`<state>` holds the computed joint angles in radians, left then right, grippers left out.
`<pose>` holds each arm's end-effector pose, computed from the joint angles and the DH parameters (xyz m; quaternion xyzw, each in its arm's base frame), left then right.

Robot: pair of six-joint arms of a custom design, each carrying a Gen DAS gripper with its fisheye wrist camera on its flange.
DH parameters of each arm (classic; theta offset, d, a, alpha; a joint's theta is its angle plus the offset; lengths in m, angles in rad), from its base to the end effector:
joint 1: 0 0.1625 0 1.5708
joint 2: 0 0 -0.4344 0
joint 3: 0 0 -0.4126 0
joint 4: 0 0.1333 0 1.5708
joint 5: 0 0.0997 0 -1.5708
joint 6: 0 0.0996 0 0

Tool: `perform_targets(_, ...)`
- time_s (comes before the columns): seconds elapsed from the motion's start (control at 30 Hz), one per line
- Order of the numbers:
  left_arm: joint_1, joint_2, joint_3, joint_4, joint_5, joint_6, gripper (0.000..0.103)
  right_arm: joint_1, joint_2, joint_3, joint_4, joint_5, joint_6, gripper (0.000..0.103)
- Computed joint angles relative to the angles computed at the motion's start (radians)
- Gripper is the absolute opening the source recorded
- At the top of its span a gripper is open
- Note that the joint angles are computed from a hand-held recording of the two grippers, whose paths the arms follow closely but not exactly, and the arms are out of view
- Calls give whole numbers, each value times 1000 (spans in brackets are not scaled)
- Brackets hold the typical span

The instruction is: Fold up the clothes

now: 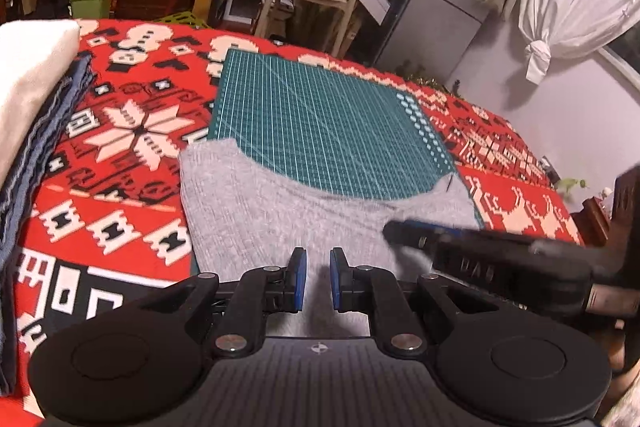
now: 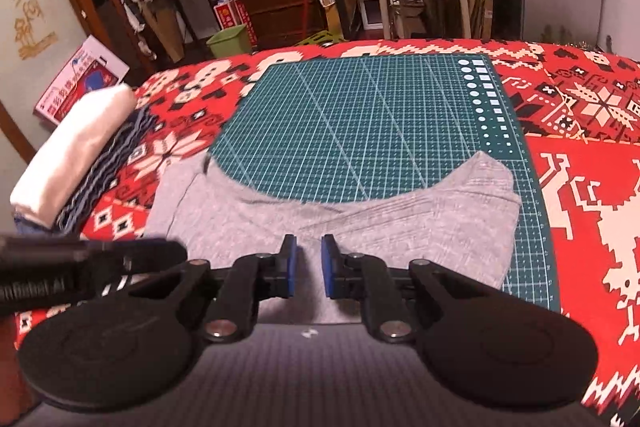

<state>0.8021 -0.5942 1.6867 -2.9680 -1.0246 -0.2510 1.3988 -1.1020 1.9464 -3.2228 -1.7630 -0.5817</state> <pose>-0.3331 -0.6106 -0.0119 0.2041 0.9306 -0.2577 0.1614 0.0082 -0.6204 0.2461 0.1493 -0.9039 0.3312 0.2260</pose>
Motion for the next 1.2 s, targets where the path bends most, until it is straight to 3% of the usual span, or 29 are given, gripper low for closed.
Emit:
perform_targets(0.17, -4, -5, 12, -7, -3, 0, 12, -1, 13, -16, -30, -27, -1, 14)
perform_targets(0.2, -5, -7, 15, -13, -3, 3, 12, -3, 8, -14, -37, -28, 4, 18)
perform_targets(0.5, -21, -23, 45, -36, -13, 16, 12, -24, -96, 77, -77, 12, 31, 19)
perform_targets(0.6, -27, -27, 54, -19, -7, 3, 12, -26, -95, 96, -69, 18, 2, 19)
perform_targets(0.8, -47, -42, 91, -10, 19, 3, 12, -42, -71, 81, -95, -5, 25, 14)
perform_targets(0.97, -64, -49, 110, -8, 51, -13, 14, -43, -95, 92, -122, -13, 51, 20)
perform_targets(1.03, -78, -48, 112, 1, 93, -17, 33, -43, -115, 108, -133, -5, 54, 30)
perform_targets(1.1, -90, -47, 119, -10, 125, -13, 44, -40, -131, 126, -151, -4, 53, 54)
perform_targets(1.2, -103, -46, 132, -32, 165, -11, 61, -27, -147, 161, -194, -29, 32, 77)
